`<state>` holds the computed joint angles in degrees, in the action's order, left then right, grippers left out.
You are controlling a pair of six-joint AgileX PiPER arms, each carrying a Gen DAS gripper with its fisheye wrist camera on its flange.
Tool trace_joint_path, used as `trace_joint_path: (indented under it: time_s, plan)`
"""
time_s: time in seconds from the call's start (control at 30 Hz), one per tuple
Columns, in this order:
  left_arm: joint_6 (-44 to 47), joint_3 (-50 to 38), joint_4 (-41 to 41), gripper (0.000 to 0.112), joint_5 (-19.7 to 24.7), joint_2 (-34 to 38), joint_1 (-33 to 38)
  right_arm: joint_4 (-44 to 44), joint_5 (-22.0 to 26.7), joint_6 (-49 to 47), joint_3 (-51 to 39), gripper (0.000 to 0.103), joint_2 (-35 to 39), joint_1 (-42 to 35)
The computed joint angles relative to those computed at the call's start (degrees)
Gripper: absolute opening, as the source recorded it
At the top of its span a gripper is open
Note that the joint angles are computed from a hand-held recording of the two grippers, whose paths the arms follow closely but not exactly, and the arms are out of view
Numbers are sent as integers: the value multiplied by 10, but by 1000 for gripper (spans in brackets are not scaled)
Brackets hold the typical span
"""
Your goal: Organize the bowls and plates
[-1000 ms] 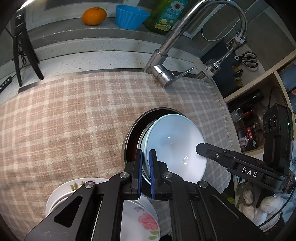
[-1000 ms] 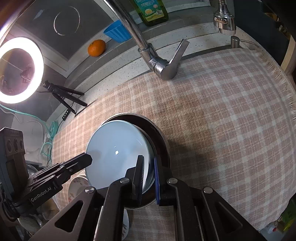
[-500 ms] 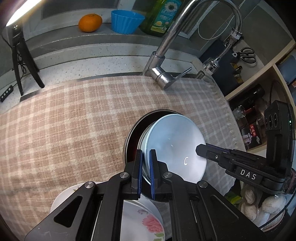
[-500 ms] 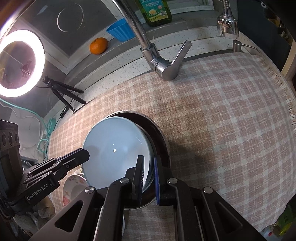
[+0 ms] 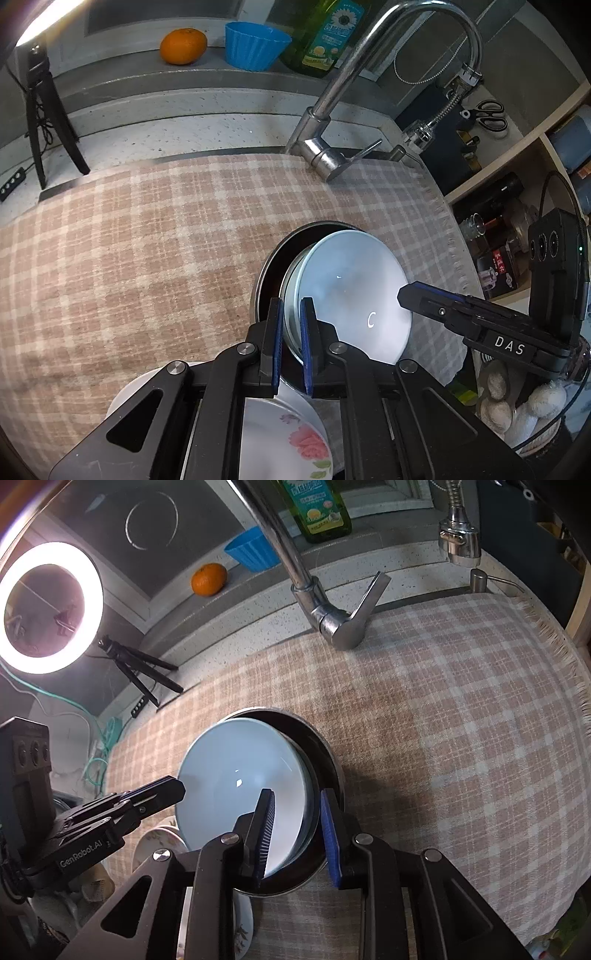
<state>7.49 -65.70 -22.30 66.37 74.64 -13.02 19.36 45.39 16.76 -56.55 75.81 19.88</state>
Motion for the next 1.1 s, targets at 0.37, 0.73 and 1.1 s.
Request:
trace_joint_path:
  time_s: [0.37, 0.73, 1.1]
  plan:
    - [46, 3, -31, 10, 21, 4, 76, 98, -20, -73, 74, 23, -46, -84]
    - [51, 12, -38, 12, 23, 12, 64, 119, -36, -96, 102, 23, -33, -87]
    - [46, 21, -32, 10, 6, 21, 53, 116, -33, -97, 95, 23, -15, -83]
